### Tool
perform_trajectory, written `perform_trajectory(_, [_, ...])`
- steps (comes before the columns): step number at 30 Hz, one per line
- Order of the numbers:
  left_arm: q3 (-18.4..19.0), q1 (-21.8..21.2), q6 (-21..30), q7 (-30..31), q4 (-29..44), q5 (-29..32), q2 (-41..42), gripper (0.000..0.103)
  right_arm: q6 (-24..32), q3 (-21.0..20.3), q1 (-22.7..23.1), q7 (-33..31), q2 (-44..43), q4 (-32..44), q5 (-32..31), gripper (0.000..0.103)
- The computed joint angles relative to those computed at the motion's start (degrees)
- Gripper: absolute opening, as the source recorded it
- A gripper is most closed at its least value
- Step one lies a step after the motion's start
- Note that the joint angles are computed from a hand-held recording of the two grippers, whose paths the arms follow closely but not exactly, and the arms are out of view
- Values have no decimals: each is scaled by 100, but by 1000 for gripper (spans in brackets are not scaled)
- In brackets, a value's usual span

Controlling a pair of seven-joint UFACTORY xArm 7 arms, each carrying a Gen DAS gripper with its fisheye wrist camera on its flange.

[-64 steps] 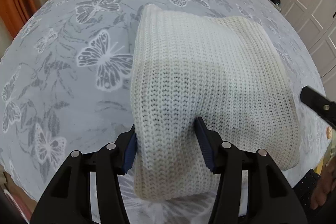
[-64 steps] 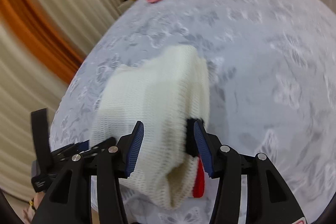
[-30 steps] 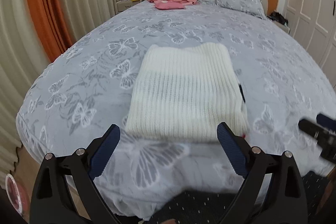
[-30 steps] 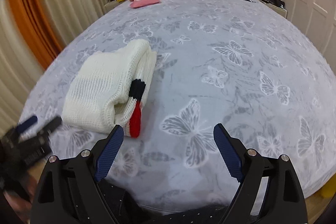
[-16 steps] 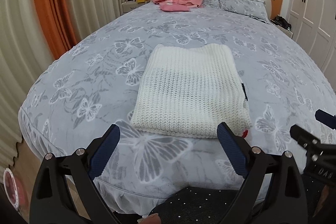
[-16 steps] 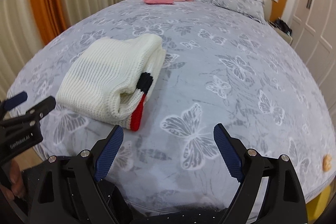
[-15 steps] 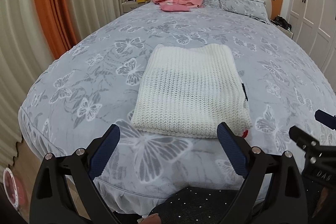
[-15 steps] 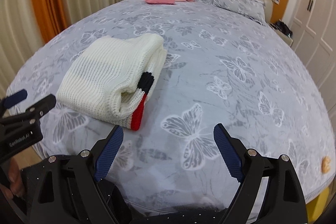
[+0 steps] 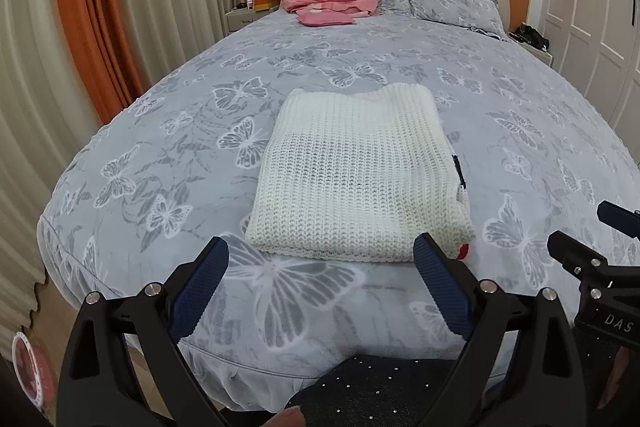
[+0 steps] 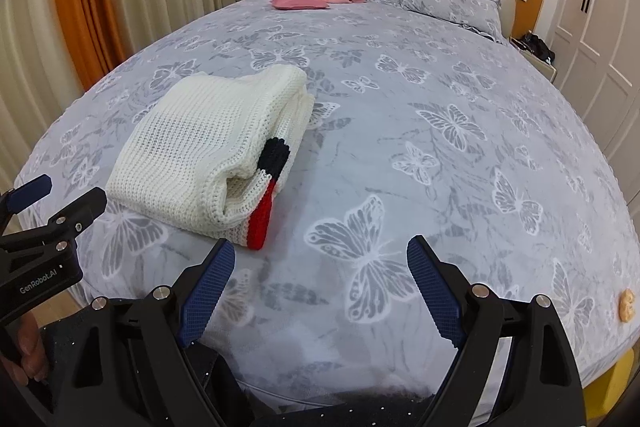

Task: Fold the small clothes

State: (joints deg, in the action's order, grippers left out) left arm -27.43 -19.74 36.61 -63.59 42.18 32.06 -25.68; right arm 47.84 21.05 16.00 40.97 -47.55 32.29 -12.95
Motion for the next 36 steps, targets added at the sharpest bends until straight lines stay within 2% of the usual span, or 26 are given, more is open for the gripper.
perform_trajectory(11, [-33, -25, 75, -45, 57, 81, 42, 91, 84, 140, -38, 120, 18, 46, -165, 86])
perform_trajectory(36, [-37, -15, 136, 20, 74, 268, 34, 91, 32, 58, -19, 40, -24, -15, -166, 86])
